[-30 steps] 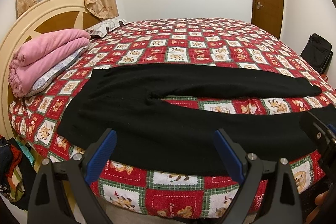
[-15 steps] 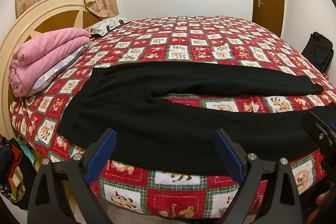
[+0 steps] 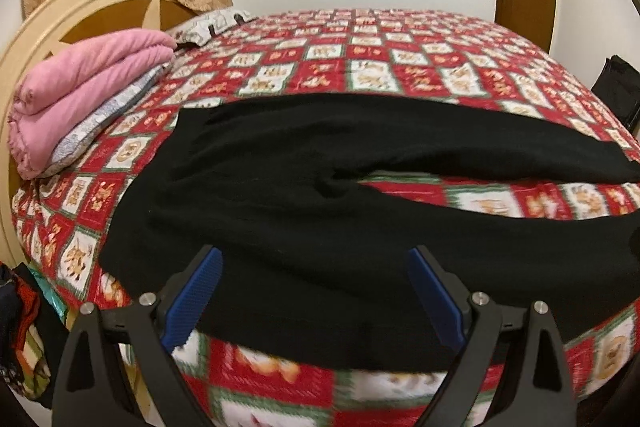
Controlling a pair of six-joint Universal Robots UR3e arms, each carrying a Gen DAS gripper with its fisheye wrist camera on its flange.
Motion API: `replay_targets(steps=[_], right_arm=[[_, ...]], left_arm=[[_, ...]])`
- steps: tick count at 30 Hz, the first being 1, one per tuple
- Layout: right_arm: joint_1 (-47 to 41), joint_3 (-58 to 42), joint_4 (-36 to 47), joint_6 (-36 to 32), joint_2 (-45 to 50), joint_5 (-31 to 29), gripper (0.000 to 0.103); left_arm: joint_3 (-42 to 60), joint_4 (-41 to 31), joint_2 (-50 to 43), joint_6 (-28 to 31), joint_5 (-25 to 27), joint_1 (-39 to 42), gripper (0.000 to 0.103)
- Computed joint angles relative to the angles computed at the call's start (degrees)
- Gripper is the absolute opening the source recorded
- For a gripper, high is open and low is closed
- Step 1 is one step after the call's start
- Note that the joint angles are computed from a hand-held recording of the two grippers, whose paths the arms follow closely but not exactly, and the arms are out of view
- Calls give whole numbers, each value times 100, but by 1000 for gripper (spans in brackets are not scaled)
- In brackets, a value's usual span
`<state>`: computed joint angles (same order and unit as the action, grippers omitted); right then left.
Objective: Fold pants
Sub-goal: 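Lower both tools onto the black pants waistband and close both grippers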
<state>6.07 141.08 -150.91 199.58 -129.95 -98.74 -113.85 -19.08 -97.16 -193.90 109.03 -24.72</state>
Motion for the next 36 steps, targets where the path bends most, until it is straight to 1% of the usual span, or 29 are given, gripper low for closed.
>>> replay_targets(steps=[1,3,4,6,7,8,10,12,13,14,16,19,21,22,23,26,28,30,32,33,34,36], right_arm=[[-279,-59,-14,-262,103,313,102],[-492,-247,-153,-568,456,612,102],[-539,-411,-283,-734,739,724,102],[-587,-828,-506,-1062,1355,945,102],[-579,-1051,-596,-1181,1669,1018,102],[-537,-1289,-668,-1273,1982,1050,101],[-483,-1819,-744,-1510,2627,1239,100],[-422,-2292,-773,-1697,3190,1372,92],[-380,-2561,-717,-1792,3475,1409,82],[-378,-2775,-609,-1885,3680,1469,73],[-364,-3418,-244,-2005,4268,1653,67],[-343,-4299,137,-2133,5030,1784,67],[-248,-4953,298,-2260,5553,1608,67],[-219,-5316,387,-2327,5832,1586,67],[-253,-5474,479,-2393,5942,1662,67],[-319,-6565,1087,-2688,6709,1975,67],[-315,-7254,1501,-2839,7202,1967,67],[-317,-7763,1822,-2907,7590,1950,67],[-352,-8181,2118,-3002,7908,2059,67],[-360,-8510,2362,-3118,8134,2150,67],[-335,-8805,2549,-3206,8329,2114,67],[-252,-9303,2766,-3358,8657,1885,67]], left_arm=[[-34,-32,45,202,-283,308,96],[-52,-129,164,560,-768,911,96],[-22,-162,183,671,-853,1095,96],[142,-198,128,899,-842,1426,97],[341,-199,10,1103,-802,1667,97],[478,-200,-100,1168,-734,1749,97],[1038,-414,-468,1400,-666,2096,97],[1501,-643,-760,1550,-816,2422,97],[1852,-867,-967,1633,-991,2623,97],[2098,-997,-1132,1643,-1088,2759,97],[2504,-1261,-1383,1582,-1231,2965,97],[2785,-1408,-1570,1467,-1529,3188,97],[3010,-1530,-1757,1500,-1703,3283,97],[3222,-1627,-1922,1542,-1707,3294,97],[3472,-1704,-2135,1621,-1604,3263,97],[4248,-1940,-2738,1730,-1396,3240,97],[4845,-2253,-3134,1658,-1531,3311,97],[5210,-2467,-3377,1572,-1786,3376,97],[5592,-2751,-3630,1595,-1972,3366,97],[5827,-2926,-3779,1647,-1981,3326,97],[5994,-3028,-3890,1690,-1925,3276,97],[6229,-3097,-4063,1782,-1850,3202,97]])
